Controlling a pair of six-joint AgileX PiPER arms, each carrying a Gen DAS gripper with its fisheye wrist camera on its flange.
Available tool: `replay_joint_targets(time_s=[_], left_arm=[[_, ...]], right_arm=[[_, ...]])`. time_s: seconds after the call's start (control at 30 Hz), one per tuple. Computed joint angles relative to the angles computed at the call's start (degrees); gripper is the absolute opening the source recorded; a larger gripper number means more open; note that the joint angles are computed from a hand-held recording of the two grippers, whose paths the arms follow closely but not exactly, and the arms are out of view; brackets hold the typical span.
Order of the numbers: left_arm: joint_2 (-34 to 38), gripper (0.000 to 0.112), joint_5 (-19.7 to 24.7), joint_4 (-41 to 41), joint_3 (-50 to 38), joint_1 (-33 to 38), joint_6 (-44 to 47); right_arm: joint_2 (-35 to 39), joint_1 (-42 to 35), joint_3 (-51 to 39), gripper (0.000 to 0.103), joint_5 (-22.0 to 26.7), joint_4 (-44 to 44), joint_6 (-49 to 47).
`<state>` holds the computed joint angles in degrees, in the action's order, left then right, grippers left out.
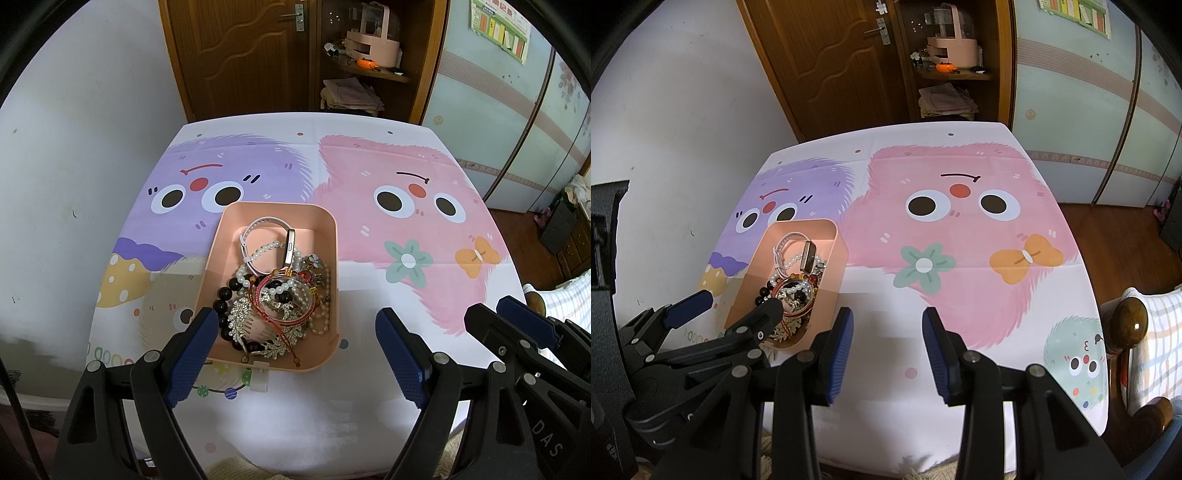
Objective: Organize jewelry
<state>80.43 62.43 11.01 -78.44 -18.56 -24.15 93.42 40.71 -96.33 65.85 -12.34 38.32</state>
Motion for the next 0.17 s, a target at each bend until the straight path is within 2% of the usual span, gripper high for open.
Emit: replay_joint_targets(time_s=[0.17], left_arm=[[0.2, 0.086, 0.1, 0.1, -0.2, -0.2, -0.2]], right_arm=[[0.0, 0.1, 0.1, 0.039, 0.0, -0.1, 0.1]])
